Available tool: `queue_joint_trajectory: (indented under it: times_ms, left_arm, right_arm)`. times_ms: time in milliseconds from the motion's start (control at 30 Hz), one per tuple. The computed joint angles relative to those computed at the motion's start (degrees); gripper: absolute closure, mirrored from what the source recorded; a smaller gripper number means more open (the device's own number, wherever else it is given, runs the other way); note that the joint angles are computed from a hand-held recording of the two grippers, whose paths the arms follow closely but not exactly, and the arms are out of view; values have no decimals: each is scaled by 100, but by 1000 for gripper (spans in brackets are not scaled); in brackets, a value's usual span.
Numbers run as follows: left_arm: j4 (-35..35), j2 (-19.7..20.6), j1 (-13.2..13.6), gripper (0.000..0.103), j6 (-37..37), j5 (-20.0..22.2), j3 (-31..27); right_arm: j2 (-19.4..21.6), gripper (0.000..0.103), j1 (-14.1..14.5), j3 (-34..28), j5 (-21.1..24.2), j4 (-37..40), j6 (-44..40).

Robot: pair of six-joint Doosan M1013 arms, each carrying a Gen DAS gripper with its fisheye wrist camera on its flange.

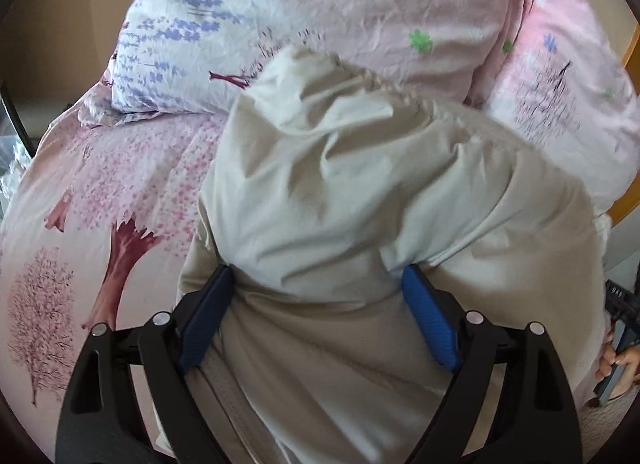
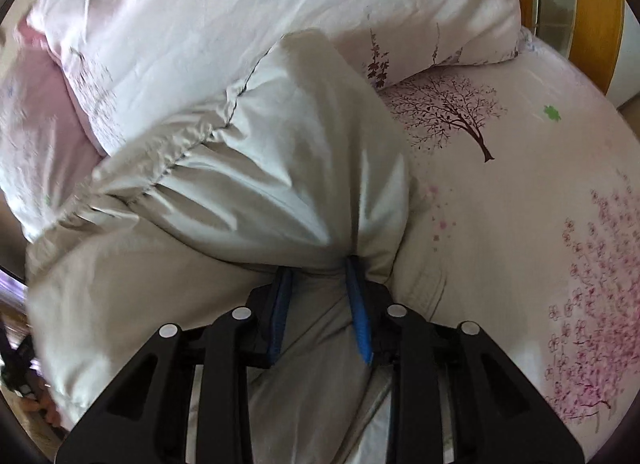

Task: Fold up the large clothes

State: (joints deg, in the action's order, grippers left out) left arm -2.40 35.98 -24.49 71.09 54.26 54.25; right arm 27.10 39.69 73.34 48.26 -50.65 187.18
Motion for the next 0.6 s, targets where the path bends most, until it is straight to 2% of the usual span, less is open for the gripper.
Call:
queue_joint_trajectory:
  times_ms: [33,67,100,133,167,267,333,400,533,600]
  left_arm:
    - [-140,-105,33,19,24,-222,172]
    - [-437,-256,94,19,116,-517,416]
    - [-768,-395,162,19,243,-759,631]
    - [-1164,-572,246,19,375,-1059,905]
    - [-1416,-701,295,18,449,-1264,1120]
    - [-1955,-1112,417,16,422,-1870,1805]
    - [-1965,-1278,456,16,212,-2015,2086]
    - [-2307,-1414,522,16,188,-2146,2396]
    - [-3357,-1492,639,16,589,-2208,2734]
    - [-3564,-1489,630,16,612,-2228,2787]
  right_arm:
    - [-115,67,33,188,-145,-163,262]
    - [-241,56,94,399,-299,-427,612]
    - [-354,49,163,598,-451,-785,1052]
    - [-437,34,239,752,-480,-1145,1497]
    - [-543,24,361,962,-418,-1680,2180]
    - [-768,19,558,1409,-324,-2510,3629]
    - [-919,19,582,1731,-406,-2803,4676]
    - [-1014,19,543,2036,-686,-3092,5634]
    - [-1053,19,368,2327,-1407,-3378,6648]
    - [-1032,19,366,2371,-1518,-3512,6957]
